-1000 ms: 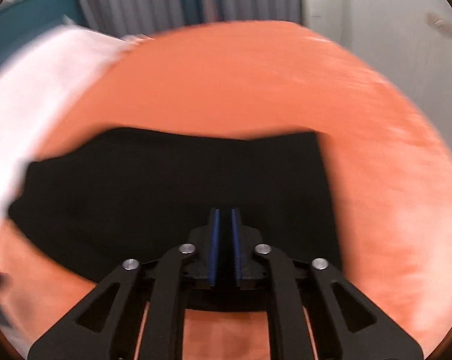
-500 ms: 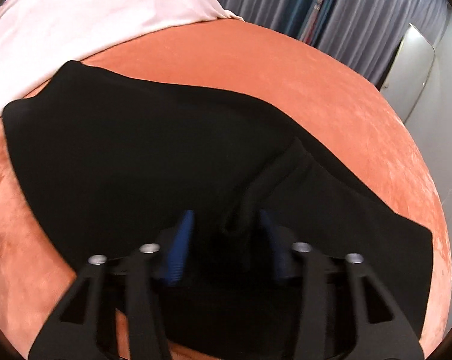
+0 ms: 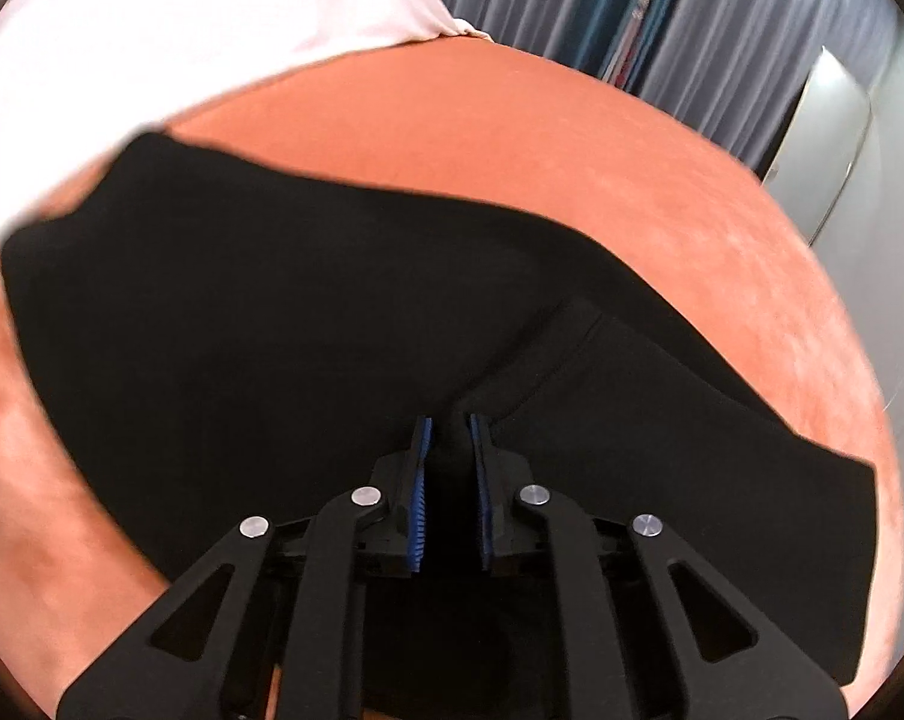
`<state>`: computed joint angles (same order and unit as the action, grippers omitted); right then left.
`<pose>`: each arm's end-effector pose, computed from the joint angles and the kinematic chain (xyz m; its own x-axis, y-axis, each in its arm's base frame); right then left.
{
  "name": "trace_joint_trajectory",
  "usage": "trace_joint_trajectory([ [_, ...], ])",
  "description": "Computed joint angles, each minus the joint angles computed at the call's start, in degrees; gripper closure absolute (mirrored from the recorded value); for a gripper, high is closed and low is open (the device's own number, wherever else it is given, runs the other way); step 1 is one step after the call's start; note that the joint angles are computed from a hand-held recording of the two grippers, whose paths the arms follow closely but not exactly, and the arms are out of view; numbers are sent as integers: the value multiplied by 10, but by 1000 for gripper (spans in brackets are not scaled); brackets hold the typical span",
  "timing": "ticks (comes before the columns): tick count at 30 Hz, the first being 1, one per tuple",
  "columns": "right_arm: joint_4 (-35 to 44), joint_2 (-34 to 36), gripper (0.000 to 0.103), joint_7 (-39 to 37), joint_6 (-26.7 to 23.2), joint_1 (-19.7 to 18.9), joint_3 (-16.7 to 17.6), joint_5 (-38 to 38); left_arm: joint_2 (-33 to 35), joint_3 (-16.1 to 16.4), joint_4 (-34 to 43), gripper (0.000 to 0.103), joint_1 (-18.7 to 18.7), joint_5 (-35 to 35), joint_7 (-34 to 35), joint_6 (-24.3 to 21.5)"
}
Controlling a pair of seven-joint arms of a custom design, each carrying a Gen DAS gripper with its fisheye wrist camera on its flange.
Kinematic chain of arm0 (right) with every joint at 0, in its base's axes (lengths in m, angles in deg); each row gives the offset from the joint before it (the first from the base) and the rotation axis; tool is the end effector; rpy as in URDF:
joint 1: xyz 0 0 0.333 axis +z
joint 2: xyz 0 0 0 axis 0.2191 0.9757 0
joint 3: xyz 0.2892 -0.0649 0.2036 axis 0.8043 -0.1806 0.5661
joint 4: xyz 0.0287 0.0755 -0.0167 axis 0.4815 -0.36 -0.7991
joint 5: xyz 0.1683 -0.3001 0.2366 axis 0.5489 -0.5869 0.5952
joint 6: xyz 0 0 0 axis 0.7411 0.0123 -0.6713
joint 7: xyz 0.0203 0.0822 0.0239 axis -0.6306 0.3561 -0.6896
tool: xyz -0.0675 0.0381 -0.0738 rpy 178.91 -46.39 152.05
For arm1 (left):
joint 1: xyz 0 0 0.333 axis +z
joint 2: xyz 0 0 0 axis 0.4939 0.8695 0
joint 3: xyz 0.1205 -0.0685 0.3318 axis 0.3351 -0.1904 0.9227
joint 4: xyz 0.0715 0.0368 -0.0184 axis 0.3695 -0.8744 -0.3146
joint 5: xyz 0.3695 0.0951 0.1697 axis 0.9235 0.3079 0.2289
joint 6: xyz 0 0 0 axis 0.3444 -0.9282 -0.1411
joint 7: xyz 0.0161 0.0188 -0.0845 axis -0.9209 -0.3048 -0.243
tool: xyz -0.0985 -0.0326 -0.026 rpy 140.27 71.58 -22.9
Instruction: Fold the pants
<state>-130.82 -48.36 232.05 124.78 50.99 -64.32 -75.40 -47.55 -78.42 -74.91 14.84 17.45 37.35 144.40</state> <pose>0.4542 0.4462 0.5306 -0.2094 -0.9309 0.2992 -0.7822 -0.0241 -0.6226 0.3568 -0.3125 0.5522 -0.2073 -0.9780 0.0245 -0.8158 0.1590 -0.5561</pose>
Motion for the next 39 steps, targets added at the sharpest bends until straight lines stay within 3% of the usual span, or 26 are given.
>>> trace_joint_trajectory([
  [1, 6, 6, 82, -1, -15, 5, 2, -13, 2, 3, 0, 16, -1, -3, 3, 1],
  [2, 0, -1, 65, 11, -11, 9, 3, -22, 4, 4, 1, 16, -1, -4, 4, -1],
  [4, -37, -37, 47, 52, 42, 9, 7, -37, 8, 6, 2, 16, 1, -5, 3, -2],
  [7, -89, -92, 47, 128, 54, 10, 27, -68, 21, 21, 5, 16, -5, -32, 5, 5],
  [10, -158, -162, 40, 192, 53, 5, 49, -44, 48, 60, 12, 16, -25, -114, 22, 40],
  [14, -221, -230, 35, 237, 7, -4, 85, -8, 113, 95, 52, 16, -36, -231, 39, 57],
  [19, -290, -317, 30, 282, -56, -11, 111, 60, 172, 69, 101, 12, 0, -173, -63, 75],
  [22, -328, -381, 16, 317, -94, -19, 121, 92, 205, 66, 129, 12, 7, -122, -131, 84],
  [23, -339, -403, 16, 330, -111, -23, 126, 100, 211, 67, 134, 12, 5, -109, -146, 91],
  [24, -348, -419, 16, 336, -117, -26, 126, 106, 217, 65, 135, 22, 5, -126, -123, 111],
  [25, -358, -436, 16, 340, -118, -27, 124, 113, 230, 77, 141, 37, -15, -183, -60, 133],
  [27, -382, -471, 16, 345, -107, -27, 115, 129, 244, 80, 153, 75, -22, -214, -30, 126],
  [28, -400, -493, 16, 347, -85, -25, 105, 137, 247, 80, 152, 85, -27, -263, 3, 139],
  [30, -438, -530, 16, 351, -20, -25, 85, 148, 247, 80, 153, 87, -32, -311, 32, 145],
  [35, -540, -604, 17, 393, 175, -60, 33, 158, 231, 79, 142, 88, -38, -278, 3, 159],
  [36, -546, -607, 31, 389, 195, -72, 33, 154, 227, 78, 142, 88, -38, -266, -4, 156],
  [37, -547, -601, 76, 371, 209, -79, 29, 153, 219, 76, 140, 88, -39, -250, -15, 154],
  [38, -547, -594, 81, 349, 233, -80, 16, 161, 214, 75, 141, 88, -40, -244, -16, 152],
  [39, -542, -596, 83, 339, 226, -88, 22, 165, 202, 76, 137, 88, -41, -248, -7, 150],
])
